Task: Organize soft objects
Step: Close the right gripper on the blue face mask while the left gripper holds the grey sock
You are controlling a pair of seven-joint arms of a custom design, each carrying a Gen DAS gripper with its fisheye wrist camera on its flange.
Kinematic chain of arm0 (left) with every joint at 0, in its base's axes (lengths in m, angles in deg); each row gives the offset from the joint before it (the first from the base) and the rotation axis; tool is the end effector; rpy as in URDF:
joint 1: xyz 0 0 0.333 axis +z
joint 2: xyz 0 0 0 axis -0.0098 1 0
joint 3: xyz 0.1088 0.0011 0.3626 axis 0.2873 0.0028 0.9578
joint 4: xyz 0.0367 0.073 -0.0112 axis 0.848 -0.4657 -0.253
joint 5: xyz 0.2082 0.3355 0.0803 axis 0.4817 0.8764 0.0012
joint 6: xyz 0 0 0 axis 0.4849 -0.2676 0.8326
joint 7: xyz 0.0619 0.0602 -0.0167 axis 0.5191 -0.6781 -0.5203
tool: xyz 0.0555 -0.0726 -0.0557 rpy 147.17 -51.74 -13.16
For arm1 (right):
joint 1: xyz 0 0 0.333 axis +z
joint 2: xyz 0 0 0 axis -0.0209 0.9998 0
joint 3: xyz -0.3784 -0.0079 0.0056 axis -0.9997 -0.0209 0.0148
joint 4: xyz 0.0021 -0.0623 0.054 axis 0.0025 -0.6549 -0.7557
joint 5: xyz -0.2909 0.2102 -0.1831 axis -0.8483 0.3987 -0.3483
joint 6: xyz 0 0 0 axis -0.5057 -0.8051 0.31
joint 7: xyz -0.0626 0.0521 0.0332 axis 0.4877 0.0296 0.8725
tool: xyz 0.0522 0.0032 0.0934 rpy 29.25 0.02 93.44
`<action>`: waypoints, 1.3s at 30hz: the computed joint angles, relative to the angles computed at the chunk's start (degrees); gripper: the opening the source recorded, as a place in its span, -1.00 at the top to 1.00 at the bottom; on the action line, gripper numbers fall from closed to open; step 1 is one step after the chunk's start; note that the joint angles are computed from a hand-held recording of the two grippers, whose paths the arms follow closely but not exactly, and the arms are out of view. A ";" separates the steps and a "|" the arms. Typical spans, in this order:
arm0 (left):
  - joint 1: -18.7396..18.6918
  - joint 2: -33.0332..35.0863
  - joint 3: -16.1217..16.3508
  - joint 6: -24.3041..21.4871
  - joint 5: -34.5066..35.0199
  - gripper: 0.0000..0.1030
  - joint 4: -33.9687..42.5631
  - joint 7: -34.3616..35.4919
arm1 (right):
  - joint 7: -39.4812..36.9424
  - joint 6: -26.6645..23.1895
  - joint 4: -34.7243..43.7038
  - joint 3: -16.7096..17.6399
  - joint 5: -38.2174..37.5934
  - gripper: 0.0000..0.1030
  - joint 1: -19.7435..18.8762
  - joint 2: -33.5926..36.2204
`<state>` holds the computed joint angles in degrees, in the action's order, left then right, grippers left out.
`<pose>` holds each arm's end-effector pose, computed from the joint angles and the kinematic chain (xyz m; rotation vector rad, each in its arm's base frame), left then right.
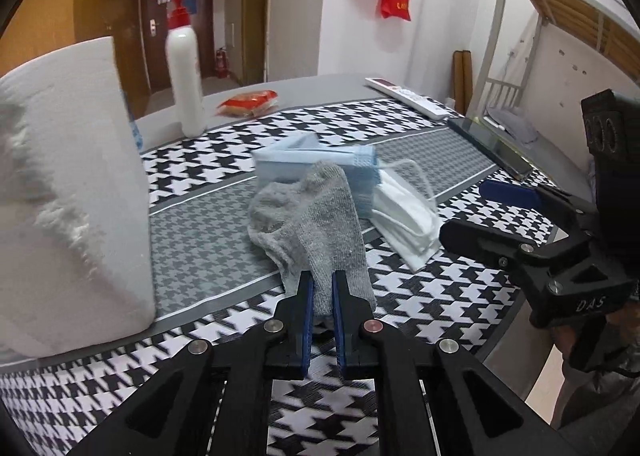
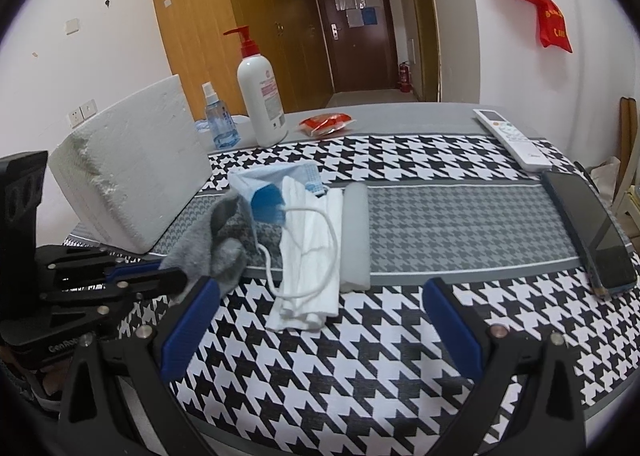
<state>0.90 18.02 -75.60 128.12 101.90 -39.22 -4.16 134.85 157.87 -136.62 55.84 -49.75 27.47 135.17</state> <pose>0.6216 -0.1811 0.2621 -1.4092 2.2407 -0.9582 0.6342 0.3686 0.2412 -1.7534 1.4495 -0.4609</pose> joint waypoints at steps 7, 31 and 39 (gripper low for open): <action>-0.66 -1.33 2.30 1.63 -1.37 0.81 -1.88 -0.26 | -0.43 -1.54 1.60 -0.52 -0.08 -0.99 0.82 0.65; 1.98 -0.52 1.44 0.37 -0.81 -0.15 -1.87 -1.21 | -3.10 -6.93 8.64 -1.48 -1.54 -0.97 1.95 2.59; 3.76 -0.24 0.37 -0.20 -0.25 -0.15 -1.53 -1.97 | -3.65 -11.53 14.22 -2.01 -3.38 -0.59 1.97 4.97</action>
